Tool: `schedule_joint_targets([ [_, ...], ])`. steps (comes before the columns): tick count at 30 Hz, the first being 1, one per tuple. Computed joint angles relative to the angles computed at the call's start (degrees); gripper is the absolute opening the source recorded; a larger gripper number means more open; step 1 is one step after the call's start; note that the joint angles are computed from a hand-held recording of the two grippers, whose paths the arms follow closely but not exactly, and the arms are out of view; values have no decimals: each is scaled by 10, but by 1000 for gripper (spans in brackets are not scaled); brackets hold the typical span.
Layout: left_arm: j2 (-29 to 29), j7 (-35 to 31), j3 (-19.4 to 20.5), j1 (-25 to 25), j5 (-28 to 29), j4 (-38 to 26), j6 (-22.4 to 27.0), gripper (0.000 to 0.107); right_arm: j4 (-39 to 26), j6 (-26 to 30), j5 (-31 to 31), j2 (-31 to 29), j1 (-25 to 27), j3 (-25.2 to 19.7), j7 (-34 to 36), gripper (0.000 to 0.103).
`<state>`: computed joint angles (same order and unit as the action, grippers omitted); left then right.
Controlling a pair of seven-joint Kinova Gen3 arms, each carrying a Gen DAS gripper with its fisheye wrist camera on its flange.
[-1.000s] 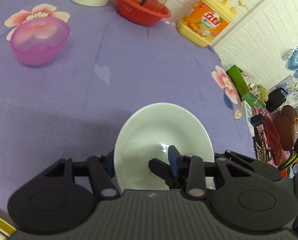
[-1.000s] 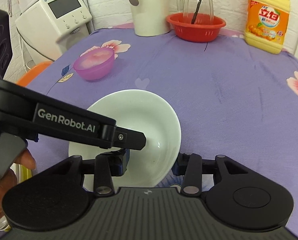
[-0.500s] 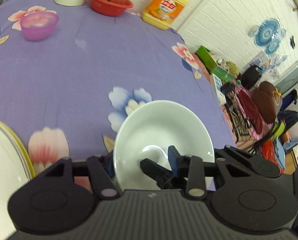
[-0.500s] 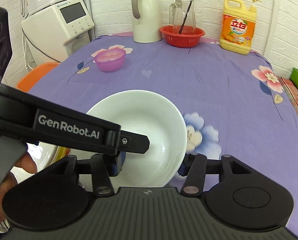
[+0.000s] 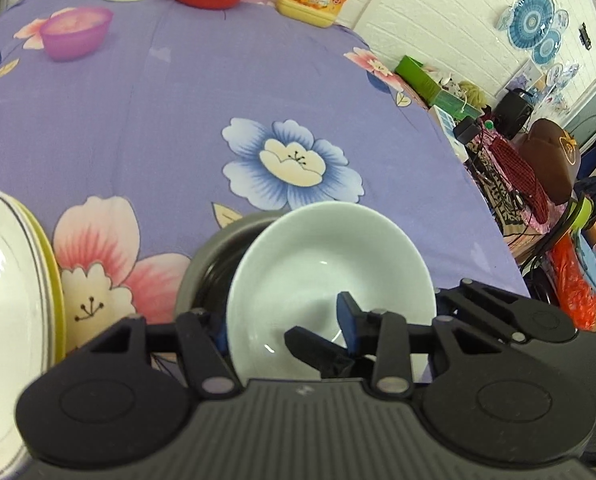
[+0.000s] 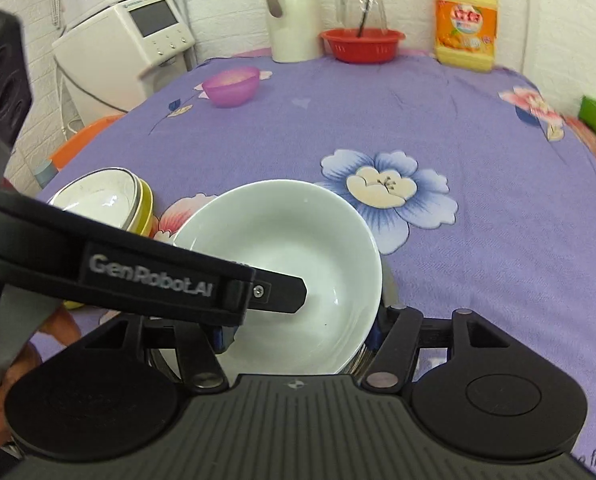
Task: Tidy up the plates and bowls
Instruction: 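Open the left tool and move it to the pink plastic bowl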
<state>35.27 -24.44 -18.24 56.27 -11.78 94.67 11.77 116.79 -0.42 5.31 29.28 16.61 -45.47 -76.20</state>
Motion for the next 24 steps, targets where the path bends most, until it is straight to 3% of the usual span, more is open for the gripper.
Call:
schedule_joint_targets([
  [3, -10, -6, -6, 2, -8, 13, -13, 59, 0, -2, 6, 18, 41, -39, 4, 103],
  [9, -43, -16, -104, 75, -5, 63, -66, 75, 18, -34, 26, 44, 132, -125, -7, 103],
  [12, -52, -32, -163, 116, 6, 75, -67, 76, 24, -57, 43, 23, 120, -109, -27, 103],
  [16, -69, -56, -190, 118, 28, 98, -79, 76, 2, -48, 76, 28, 126, -122, -53, 103],
  [20, -72, -69, -228, 117, 42, 112, -64, 76, -50, -5, 88, 42, 94, -112, -56, 103],
  [24, -79, -63, -241, 87, 37, 125, -51, 76, -129, 61, 64, 61, 24, -75, -29, 103],
])
